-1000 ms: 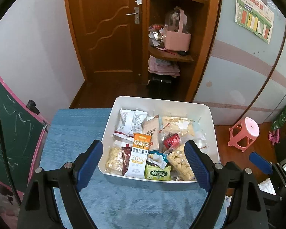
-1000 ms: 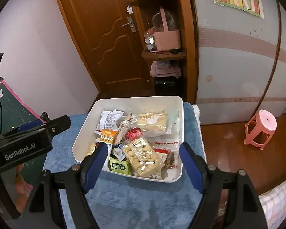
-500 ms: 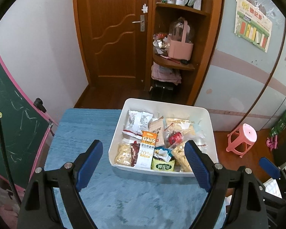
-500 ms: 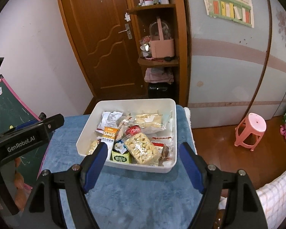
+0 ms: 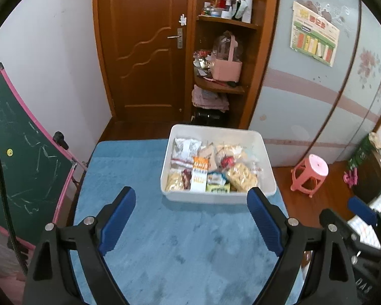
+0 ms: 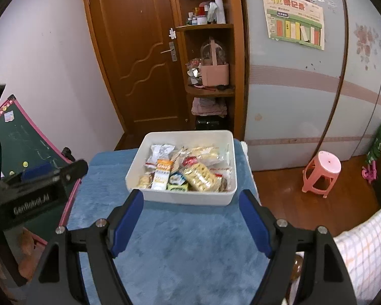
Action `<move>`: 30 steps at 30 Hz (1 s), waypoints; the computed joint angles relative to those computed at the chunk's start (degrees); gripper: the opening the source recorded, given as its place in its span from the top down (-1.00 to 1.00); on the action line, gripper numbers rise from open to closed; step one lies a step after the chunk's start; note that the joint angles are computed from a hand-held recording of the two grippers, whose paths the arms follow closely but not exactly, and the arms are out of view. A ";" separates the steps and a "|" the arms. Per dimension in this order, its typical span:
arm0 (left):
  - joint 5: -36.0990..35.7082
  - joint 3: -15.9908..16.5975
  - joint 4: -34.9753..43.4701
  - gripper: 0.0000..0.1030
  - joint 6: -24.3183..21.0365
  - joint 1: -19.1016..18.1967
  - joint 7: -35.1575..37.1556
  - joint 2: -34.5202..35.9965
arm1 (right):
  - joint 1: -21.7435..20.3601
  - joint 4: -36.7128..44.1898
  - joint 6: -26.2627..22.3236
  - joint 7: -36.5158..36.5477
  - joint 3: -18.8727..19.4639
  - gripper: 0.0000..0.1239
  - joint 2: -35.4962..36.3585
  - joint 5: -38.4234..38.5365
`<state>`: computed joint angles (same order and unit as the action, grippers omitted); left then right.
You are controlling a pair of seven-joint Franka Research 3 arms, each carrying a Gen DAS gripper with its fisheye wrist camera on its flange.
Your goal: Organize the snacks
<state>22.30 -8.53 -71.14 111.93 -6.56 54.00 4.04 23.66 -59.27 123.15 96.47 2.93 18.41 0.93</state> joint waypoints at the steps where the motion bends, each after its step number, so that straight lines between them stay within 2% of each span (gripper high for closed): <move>1: -0.47 0.03 -2.09 -0.73 0.08 0.12 0.17 -1.86 | 0.19 -2.05 0.17 0.48 0.20 -0.27 -1.69 0.33; 6: 0.32 -0.65 -10.71 -0.73 -1.05 0.60 -0.55 -9.94 | 1.42 -7.86 0.26 2.53 1.30 -0.27 -6.60 -0.65; 12: -4.13 -0.30 -18.07 -0.74 -1.32 1.51 0.79 -16.92 | 2.85 -12.86 0.94 5.16 2.88 -0.27 -10.56 -2.78; 19: -4.27 -0.51 -21.28 -0.74 -1.47 2.66 0.28 -20.37 | 3.88 -14.58 0.48 6.64 4.10 -0.27 -12.13 -5.10; 30: -4.53 -0.86 -22.64 -0.74 -1.86 3.01 0.18 -21.52 | 4.01 -15.55 -0.82 8.33 4.53 -0.27 -13.11 -6.07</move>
<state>17.76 -9.38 -93.78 110.07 -3.55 54.18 -17.48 27.67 -74.82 122.33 104.81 7.46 5.30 -5.13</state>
